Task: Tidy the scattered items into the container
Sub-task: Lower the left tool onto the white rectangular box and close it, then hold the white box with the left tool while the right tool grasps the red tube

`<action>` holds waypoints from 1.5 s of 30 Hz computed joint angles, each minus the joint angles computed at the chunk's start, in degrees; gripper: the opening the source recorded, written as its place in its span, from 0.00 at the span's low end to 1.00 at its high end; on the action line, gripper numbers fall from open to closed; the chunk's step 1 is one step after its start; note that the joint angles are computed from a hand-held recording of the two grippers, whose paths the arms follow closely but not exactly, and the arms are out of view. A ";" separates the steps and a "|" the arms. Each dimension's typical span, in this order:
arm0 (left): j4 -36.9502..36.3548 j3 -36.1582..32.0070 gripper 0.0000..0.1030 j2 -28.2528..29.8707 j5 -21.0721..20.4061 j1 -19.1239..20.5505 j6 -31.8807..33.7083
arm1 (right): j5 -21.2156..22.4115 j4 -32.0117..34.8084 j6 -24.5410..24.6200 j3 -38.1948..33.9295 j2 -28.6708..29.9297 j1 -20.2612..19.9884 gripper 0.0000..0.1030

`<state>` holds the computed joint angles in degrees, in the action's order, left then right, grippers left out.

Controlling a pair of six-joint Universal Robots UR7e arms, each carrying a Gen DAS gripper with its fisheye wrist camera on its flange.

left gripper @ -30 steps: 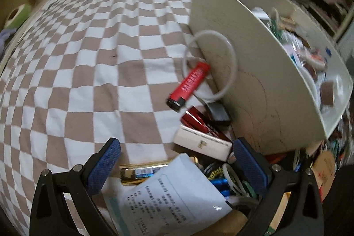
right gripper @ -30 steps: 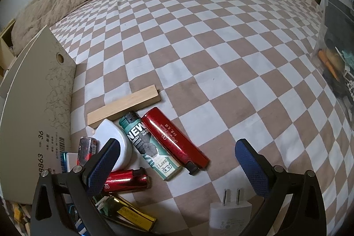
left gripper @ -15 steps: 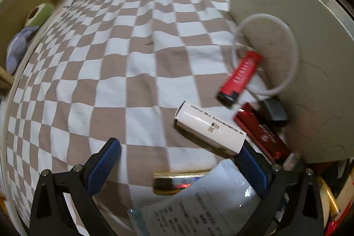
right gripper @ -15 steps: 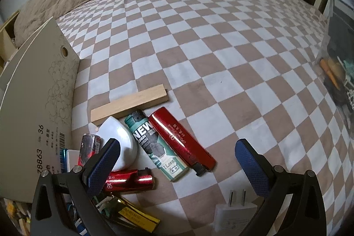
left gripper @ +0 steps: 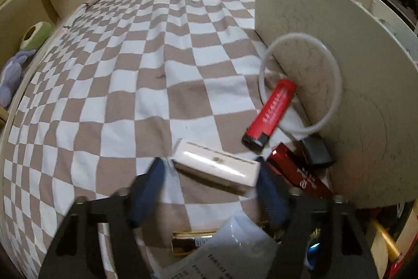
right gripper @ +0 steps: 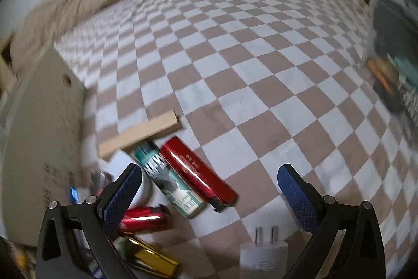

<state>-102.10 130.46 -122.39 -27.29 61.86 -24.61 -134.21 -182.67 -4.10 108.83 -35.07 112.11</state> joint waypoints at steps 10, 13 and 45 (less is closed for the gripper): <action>1.70 -2.42 0.56 0.02 1.37 2.42 -10.96 | -13.77 -1.21 -5.27 -1.50 2.59 1.44 1.00; 4.19 -3.28 0.56 -0.34 1.86 2.55 -15.18 | -16.96 -1.82 -7.99 -1.12 2.71 1.34 1.00; 2.15 -2.37 0.87 1.10 6.75 4.65 -16.56 | 0.25 -4.47 -6.16 -0.28 0.51 -2.28 1.00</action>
<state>-99.95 128.10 -121.29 -20.54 66.51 -41.18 -133.96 -187.14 -10.26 108.55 -34.56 109.83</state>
